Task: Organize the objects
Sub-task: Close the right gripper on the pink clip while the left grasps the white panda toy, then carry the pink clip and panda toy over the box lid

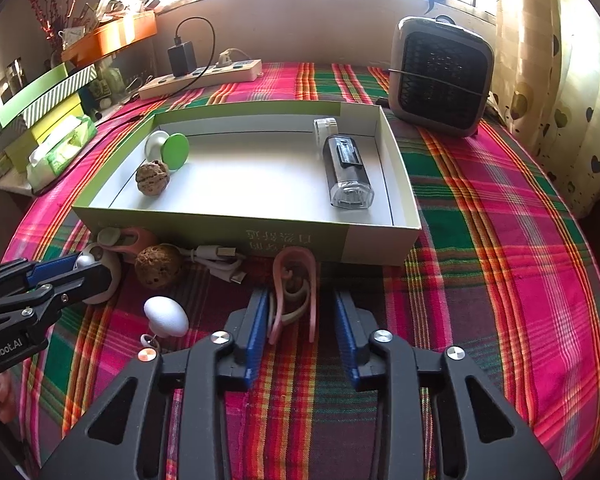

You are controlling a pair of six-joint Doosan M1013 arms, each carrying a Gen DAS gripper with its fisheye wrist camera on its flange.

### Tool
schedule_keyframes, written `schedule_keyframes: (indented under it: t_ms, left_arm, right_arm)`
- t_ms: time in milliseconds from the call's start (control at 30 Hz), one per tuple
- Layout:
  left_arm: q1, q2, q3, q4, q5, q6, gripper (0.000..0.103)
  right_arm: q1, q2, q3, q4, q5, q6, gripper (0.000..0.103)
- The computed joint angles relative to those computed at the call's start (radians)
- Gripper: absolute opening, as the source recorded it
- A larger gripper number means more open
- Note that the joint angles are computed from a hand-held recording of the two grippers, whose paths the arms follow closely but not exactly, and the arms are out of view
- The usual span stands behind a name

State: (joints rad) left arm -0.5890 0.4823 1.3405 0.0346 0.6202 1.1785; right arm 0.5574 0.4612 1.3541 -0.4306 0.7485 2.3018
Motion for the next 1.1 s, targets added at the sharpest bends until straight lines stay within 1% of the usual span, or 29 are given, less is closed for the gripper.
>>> schedule_keyframes:
  t_ms: [67, 100, 700, 1100]
  left_arm:
    - [0.001, 0.0, 0.0, -0.008, -0.001, 0.003, 0.031]
    - [0.001, 0.0, -0.001, -0.01, -0.001, 0.004, 0.031]
    - [0.001, -0.002, 0.001, -0.008, 0.0, 0.003, 0.031]
    - [0.001, -0.014, 0.015, -0.002, -0.021, 0.01, 0.024]
  right_arm:
    - [0.0, -0.001, 0.001, 0.0, -0.002, 0.0, 0.025]
    - [0.0, -0.001, 0.001, 0.0, -0.002, 0.0, 0.025]
    - [0.0, -0.001, 0.003, 0.0, -0.002, 0.001, 0.024]
    - [0.002, -0.007, 0.009, -0.002, -0.009, 0.012, 0.024]
